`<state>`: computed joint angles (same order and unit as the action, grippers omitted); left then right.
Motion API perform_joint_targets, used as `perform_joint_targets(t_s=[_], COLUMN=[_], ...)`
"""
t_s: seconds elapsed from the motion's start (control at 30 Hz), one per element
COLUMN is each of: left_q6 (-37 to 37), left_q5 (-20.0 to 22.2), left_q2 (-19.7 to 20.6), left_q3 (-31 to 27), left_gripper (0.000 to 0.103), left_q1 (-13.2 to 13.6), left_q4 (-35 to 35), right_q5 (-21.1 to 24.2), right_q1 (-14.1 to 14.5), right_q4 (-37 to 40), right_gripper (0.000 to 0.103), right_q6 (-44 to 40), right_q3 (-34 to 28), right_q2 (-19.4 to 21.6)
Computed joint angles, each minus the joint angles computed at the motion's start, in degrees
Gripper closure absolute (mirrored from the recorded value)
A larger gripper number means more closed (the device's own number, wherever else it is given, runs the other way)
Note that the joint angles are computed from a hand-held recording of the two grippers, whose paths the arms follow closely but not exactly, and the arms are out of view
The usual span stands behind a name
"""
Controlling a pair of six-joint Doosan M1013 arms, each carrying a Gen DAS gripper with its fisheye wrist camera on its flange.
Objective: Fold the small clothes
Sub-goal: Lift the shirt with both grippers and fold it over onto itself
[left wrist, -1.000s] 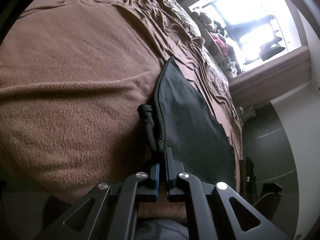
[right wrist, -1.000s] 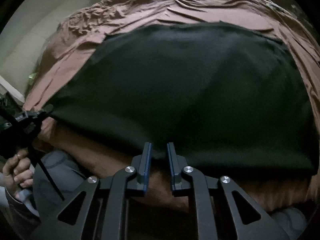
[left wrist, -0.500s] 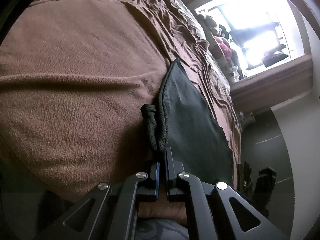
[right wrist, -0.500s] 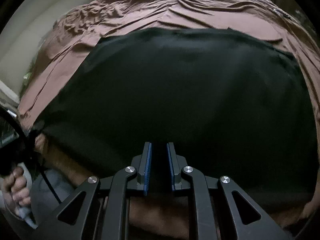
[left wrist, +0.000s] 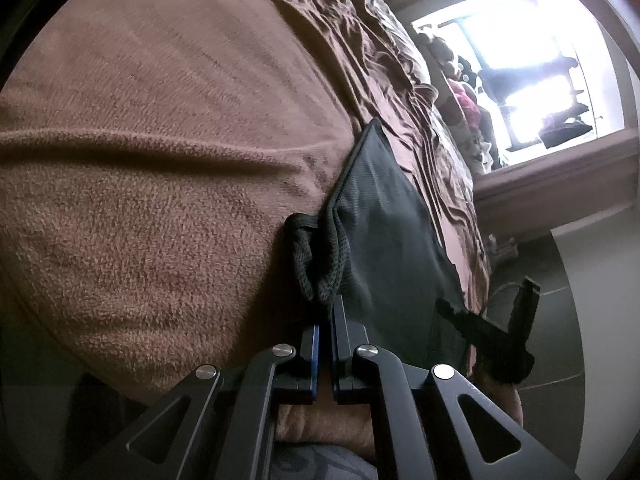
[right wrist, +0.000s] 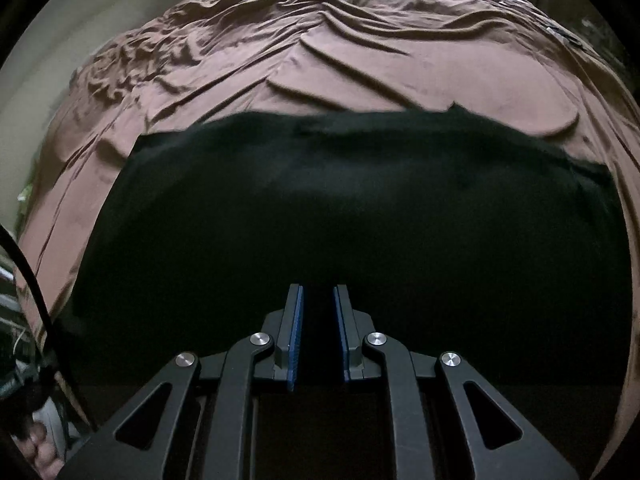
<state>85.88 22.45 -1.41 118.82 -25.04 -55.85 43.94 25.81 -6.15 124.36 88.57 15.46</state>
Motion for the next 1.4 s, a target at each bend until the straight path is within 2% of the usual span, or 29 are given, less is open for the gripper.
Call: perform_joint_targets(t_s=[0.3,0.47,0.57,0.63,0.87,0.93,1.03,1.07,1.13,1.4], left_q6=[-3.59,-2.80,0.90,7.13,25.06,27.49,29.53,29.98,30.38,32.40], left_q5=[0.43,0.82,0.88,1.17,3.81,4.78,6.33,6.57,6.95,8.91], left_q2=[0.13,0.37,0.18,-0.06,-0.87,-0.74,-0.51,-0.48,-0.32,0.94], left_q3=[-0.19,-0.33,-0.15,0.29,0.22,-0.44,-1.52,-1.90,-2.82,-6.31], left_gripper=[0.099,0.099,0.099,0.099,0.099,0.099,0.099,0.099,0.099,0.099], left_q1=[-0.02,0.20,0.42,0.85,2.41,2.69,3.00,2.98,2.83,1.86], left_q4=[2.34,1.47,-1.72,-8.01,-24.68,-26.52,-27.86,-27.88,-27.53,-27.20], right_q5=[1.32,3.29,3.81,4.46,1.42,0.65,-0.63,-1.00,-2.01,-5.47], right_q1=[-1.75,-2.57,-3.03,-3.10,-1.64,-1.17,-0.31,-0.14,0.12,1.68], right_q4=[0.62,1.05,1.23,1.42,0.86,1.88,2.96,3.22,4.59,5.83], right_gripper=[0.091,0.091,0.091,0.091,0.091,0.091,0.091,0.095,0.096,0.098], right_q6=[-1.64,-2.59,-2.96,-2.79,-2.64,-3.47,-4.16,-4.33,-4.90,-1.59], right_q3=[-5.56,-8.91,-10.32,-10.92,-6.32,-4.54,-1.60,-0.68,1.22,8.27], right_q2=[4.48,7.06,8.06,8.19,3.65,2.31,0.22,-0.54,-1.98,-7.17])
